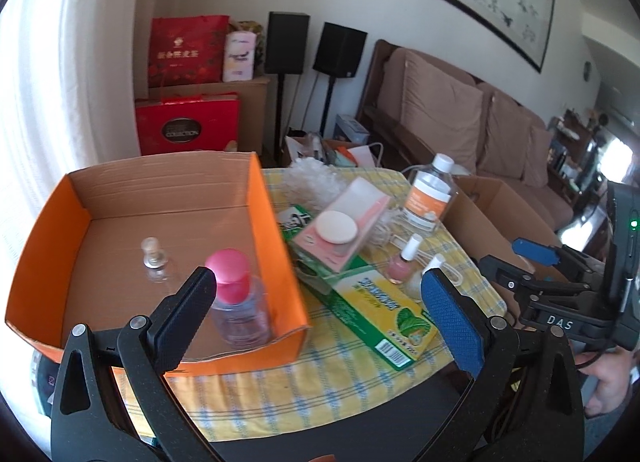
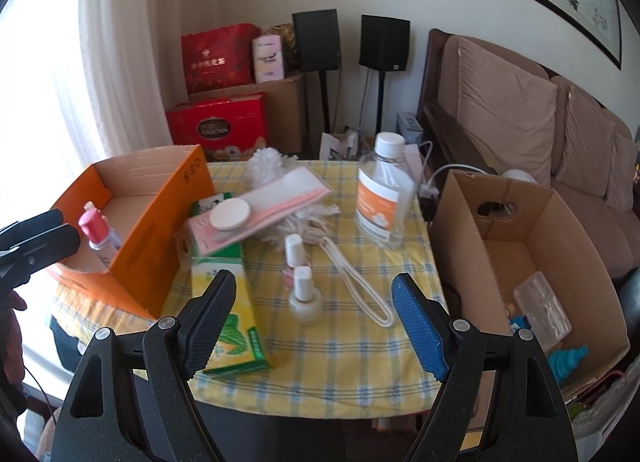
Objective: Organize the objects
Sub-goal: 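Move the right gripper to the white-capped nail polish bottle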
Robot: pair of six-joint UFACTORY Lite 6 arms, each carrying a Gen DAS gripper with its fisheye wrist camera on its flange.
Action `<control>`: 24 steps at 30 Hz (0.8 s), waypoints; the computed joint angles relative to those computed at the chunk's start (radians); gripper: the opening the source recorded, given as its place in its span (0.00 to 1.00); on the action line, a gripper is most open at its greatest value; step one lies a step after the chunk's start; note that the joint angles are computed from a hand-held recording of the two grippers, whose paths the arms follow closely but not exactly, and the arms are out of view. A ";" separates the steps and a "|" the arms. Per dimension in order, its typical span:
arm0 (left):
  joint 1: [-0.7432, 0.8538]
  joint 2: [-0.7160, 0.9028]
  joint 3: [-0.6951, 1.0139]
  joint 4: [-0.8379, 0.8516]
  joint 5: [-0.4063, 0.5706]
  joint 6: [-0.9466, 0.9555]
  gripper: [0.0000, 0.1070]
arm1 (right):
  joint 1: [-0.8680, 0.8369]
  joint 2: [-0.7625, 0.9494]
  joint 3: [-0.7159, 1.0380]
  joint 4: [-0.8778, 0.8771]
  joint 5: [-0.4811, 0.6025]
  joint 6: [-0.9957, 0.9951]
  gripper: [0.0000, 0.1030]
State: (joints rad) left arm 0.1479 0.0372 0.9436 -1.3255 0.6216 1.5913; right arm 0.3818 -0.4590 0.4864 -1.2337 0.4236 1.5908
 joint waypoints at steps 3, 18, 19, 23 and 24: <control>-0.040 0.002 -0.006 -0.010 -0.012 -0.011 0.96 | -0.032 -0.015 -0.019 0.007 -0.023 -0.014 0.79; -0.191 0.061 0.060 -0.024 -0.129 -0.087 0.96 | -0.152 -0.014 -0.057 -0.057 -0.118 0.016 0.99; -0.206 0.075 0.077 -0.015 -0.135 -0.101 0.96 | -0.156 0.002 -0.054 -0.081 -0.126 0.039 0.99; -0.249 0.127 0.140 0.013 -0.155 -0.153 0.96 | -0.152 0.080 -0.039 -0.253 -0.133 0.208 0.99; -0.264 0.141 0.160 0.033 -0.163 -0.179 0.96 | -0.147 0.104 -0.030 -0.290 -0.129 0.249 0.99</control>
